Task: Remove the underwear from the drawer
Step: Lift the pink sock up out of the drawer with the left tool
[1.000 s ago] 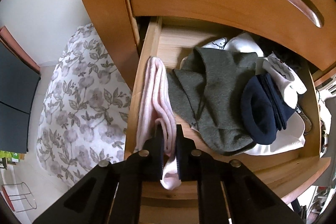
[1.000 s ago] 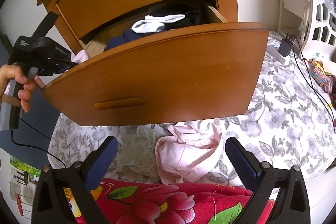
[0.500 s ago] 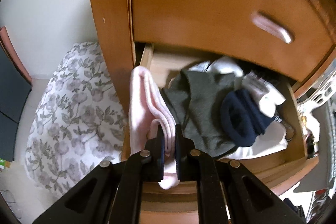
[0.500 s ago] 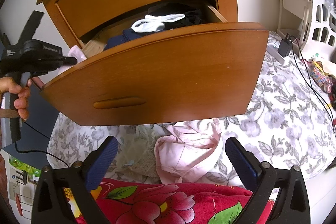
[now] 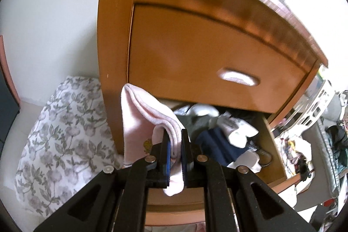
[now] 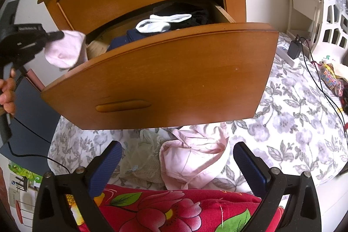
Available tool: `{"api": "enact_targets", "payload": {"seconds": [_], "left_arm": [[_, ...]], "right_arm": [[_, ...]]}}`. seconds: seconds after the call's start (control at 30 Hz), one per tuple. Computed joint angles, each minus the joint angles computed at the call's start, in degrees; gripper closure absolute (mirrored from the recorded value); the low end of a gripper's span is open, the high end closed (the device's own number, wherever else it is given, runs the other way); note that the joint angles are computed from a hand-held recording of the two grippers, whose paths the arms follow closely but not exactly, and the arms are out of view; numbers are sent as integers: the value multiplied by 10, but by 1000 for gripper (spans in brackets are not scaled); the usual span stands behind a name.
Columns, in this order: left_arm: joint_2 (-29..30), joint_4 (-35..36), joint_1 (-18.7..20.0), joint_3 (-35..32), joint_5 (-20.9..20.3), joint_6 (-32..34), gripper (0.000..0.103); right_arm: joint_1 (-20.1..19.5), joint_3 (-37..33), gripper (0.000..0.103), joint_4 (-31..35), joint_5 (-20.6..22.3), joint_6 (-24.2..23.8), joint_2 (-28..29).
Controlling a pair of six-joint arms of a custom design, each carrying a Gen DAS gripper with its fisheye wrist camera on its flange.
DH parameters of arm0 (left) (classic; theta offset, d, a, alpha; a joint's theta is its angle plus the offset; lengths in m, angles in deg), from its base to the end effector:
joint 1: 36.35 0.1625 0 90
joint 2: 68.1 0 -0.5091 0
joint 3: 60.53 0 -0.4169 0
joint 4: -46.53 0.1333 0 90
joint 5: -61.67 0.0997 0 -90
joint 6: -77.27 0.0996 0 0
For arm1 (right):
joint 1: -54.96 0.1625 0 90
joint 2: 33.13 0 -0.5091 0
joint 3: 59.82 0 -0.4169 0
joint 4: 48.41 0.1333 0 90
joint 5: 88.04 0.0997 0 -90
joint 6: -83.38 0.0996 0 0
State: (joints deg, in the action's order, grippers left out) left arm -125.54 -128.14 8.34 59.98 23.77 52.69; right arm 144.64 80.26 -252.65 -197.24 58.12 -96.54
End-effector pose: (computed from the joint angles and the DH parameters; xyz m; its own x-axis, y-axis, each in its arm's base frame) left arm -0.2619 -0.5571 0.1997 -0.8556 -0.0606 -0.5141 0.3355 0.6913 -0.6399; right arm 0.0980 -0.4609 0.1983 -0.8549 -0.1521 0.4959 -0.3985 0.8046 -0.4402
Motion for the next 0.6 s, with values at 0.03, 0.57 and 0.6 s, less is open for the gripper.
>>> {"api": "enact_targets", "payload": {"seconds": [0.03,0.57,0.6], "left_arm": [[-2,-12,-5,4,1,6,95],[-40,-173,-124,65,38,95,95],[-43,-180,-134,70,43,98,95]], "right_arm": [[0,0,0,0,0,0,0],[1,1,0,-5,-5,-3,1],[2,1,0,-6,-7,-2,2]]}}
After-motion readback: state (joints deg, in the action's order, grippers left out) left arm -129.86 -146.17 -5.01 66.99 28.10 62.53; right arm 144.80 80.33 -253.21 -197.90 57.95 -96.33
